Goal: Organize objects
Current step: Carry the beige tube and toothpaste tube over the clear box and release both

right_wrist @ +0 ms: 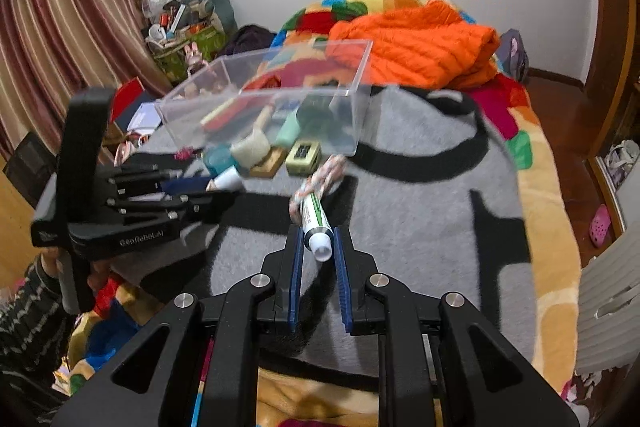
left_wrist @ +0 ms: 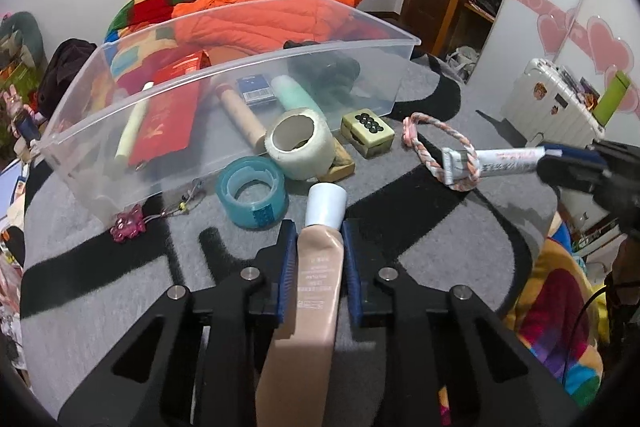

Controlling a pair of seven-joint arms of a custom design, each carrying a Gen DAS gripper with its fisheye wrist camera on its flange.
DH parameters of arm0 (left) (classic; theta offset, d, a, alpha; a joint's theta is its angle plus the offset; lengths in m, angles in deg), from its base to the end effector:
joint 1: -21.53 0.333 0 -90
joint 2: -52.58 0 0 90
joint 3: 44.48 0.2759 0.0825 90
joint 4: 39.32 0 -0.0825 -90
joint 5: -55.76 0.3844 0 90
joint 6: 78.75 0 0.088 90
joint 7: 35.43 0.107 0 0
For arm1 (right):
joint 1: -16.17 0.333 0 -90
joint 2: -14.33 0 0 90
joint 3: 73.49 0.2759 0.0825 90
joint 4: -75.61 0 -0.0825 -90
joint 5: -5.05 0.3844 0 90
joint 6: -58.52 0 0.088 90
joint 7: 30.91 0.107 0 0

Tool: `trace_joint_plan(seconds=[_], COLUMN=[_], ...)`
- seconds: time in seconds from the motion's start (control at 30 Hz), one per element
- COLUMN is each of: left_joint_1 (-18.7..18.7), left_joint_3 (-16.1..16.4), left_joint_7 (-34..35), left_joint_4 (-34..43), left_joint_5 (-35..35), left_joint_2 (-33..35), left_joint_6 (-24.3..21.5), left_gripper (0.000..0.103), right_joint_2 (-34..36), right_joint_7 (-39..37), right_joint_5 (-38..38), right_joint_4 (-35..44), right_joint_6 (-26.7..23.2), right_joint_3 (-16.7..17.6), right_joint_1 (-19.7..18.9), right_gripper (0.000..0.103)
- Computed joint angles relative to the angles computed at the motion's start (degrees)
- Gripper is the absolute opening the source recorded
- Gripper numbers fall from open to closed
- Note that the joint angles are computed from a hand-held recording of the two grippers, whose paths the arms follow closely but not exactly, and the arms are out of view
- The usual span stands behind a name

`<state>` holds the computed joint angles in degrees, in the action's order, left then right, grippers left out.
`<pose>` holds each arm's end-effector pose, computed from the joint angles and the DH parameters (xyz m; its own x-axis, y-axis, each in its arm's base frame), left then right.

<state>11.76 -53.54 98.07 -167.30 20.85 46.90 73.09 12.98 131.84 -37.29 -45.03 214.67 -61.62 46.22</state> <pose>0.5258 -0.1640 0.4258 -0.6055 -0.7908 0.0895 -0.6723 0.4481 -0.5892 0.4156 0.4076 0.4530 0.1271 -0.9724 -0.1958 -0.7326 0.0411 -0.6794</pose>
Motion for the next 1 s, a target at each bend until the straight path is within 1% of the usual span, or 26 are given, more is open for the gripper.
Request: trace_joint_plan(seconds=[0.23,0.53,0.73,0.87,1.0], left_joint_1=[-0.52,-1.25,-1.05,-0.85,-0.6], left_joint_3=[1.36,3.6,4.07,4.05,3.89], left_joint_7=[1.74,4.13,4.55,4.61,4.47], left_joint_4=[-2.69,-2.11,0.63,2.85,5.82], left_joint_5=[-5.03,-11.68,-13.83,-14.65,-14.74], left_joint_2=[-4.14,-6.79,-6.33,-5.88,-4.85], left_joint_6=[2.01,4.41,6.14,7.35,8.57], left_gripper=[0.02,0.02,0.02,0.019,0.019], right_joint_2=[-1.16,1.75,5.74,9.11,13.08], right_joint_7=[2.72,3.79,3.17,2.33,0.81], right_joint_5=[-4.37,-10.07,-12.48,-12.83,-12.35], right_joint_4=[1.47,7.86,14.07,18.61,24.08], right_joint_6=[-1.23,-2.25,-1.41,-0.37,-0.65], right_joint_3=[0.38,-0.15,-1.6,-3.14,-4.86], right_joint_1=[-0.47,0.01,0.85,1.69,3.01], right_gripper=[0.014,0.014,0.014,0.014,0.014])
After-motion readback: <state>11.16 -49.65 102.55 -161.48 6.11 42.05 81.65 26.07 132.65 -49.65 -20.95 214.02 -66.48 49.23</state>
